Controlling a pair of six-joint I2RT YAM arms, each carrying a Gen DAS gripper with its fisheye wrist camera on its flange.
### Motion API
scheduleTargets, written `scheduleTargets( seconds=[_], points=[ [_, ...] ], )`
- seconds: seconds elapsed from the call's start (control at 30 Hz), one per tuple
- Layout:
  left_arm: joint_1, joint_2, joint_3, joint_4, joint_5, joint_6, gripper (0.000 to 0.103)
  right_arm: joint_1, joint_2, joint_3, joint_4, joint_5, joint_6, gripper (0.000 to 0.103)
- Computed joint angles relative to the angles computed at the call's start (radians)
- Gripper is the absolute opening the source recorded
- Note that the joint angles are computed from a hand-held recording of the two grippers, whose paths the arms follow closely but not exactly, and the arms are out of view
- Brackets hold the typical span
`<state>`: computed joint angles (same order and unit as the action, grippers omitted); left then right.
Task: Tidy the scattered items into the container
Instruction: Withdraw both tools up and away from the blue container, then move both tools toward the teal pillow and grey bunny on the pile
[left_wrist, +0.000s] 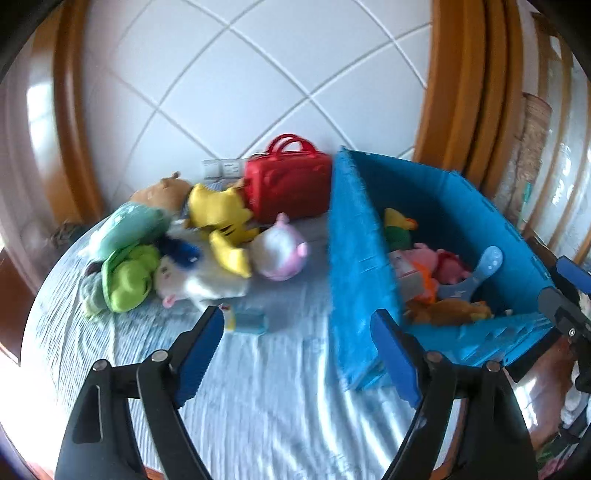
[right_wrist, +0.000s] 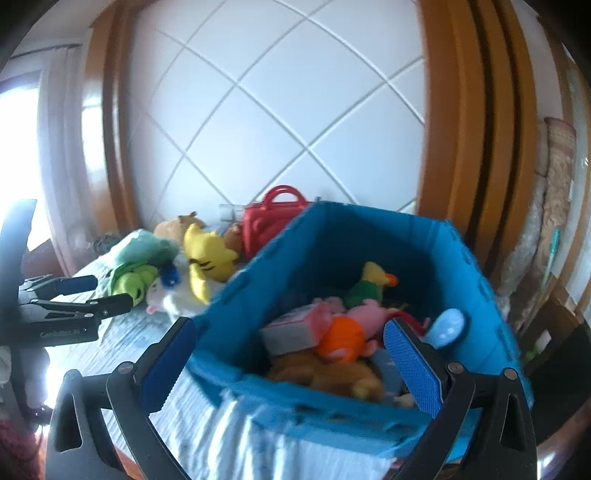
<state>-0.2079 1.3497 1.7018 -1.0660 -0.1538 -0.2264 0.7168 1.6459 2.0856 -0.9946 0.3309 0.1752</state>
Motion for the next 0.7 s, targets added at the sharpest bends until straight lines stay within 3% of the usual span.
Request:
scheduleTargets(
  seconds=[0.17, 0.37, 0.57, 0.7],
  points=[
    [0.167, -0.147, -0.144, 0.001, 0.095, 0.09, 0.082, 0.158, 0.046, 0.004, -0.002, 0.126, 0.089, 0.103],
    [0.453, -0.279, -0.275, -0.023, 0.288, 0.251, 0.082, 0.306, 0.113, 0.045, -0.059, 0.25, 0.225, 0.103],
    [0.776, -0.321, -0.329, -0.071, 0.507, 0.48, 0.082, 0.416, 0.187, 0.106, -0.126, 0.337, 0.351, 0.103],
    [0.975, -0.295, -0.325, -0.105, 0.637, 0.621, 0.082, 0.468, 0.283, 0.238, -0.208, 0.376, 0.408, 0.103]
  ],
)
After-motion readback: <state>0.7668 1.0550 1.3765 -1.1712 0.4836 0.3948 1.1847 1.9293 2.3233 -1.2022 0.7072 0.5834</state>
